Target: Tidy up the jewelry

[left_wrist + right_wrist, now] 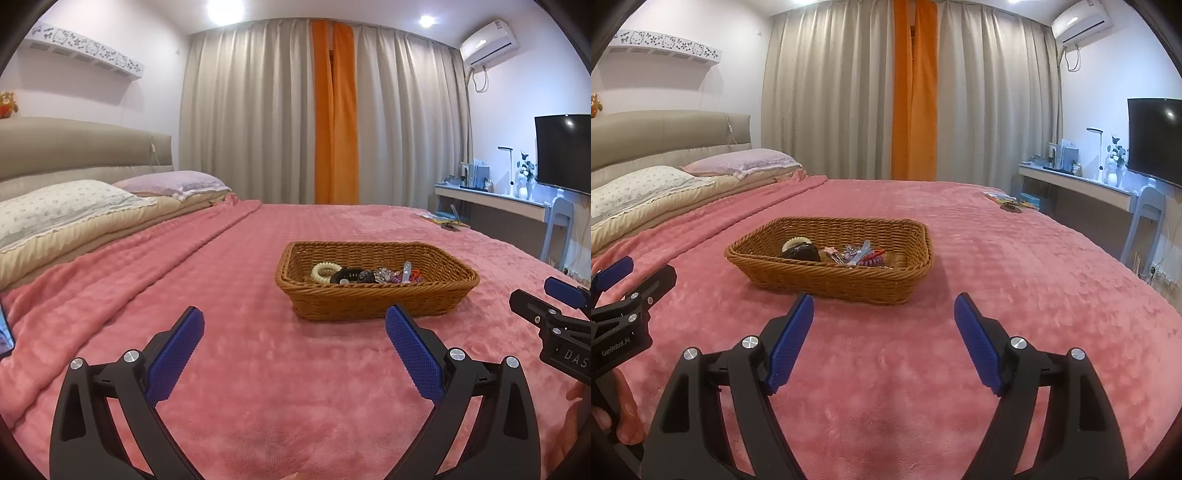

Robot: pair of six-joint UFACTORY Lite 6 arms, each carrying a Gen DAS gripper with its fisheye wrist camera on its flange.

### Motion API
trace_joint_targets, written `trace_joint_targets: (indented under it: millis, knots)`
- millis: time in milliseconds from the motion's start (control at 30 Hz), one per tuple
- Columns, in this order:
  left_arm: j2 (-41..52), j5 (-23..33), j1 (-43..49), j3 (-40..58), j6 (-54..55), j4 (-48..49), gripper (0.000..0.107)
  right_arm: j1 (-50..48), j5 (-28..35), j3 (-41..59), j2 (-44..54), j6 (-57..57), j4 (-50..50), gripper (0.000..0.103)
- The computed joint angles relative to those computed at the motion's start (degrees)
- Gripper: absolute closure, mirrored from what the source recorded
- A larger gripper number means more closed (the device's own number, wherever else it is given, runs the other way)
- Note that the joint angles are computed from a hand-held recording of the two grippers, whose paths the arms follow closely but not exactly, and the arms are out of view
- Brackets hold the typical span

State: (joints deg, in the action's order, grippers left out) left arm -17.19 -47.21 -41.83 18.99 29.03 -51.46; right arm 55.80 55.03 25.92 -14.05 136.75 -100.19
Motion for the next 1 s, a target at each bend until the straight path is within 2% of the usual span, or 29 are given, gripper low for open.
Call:
trace_joint_targets:
  millis: [1000]
  knots:
    - [0.3, -0.1, -0.7, 0.0, 0.3, -0.7, 0.012, -0.6, -0.1, -0.5, 0.0, 0.2, -0.6, 0.028]
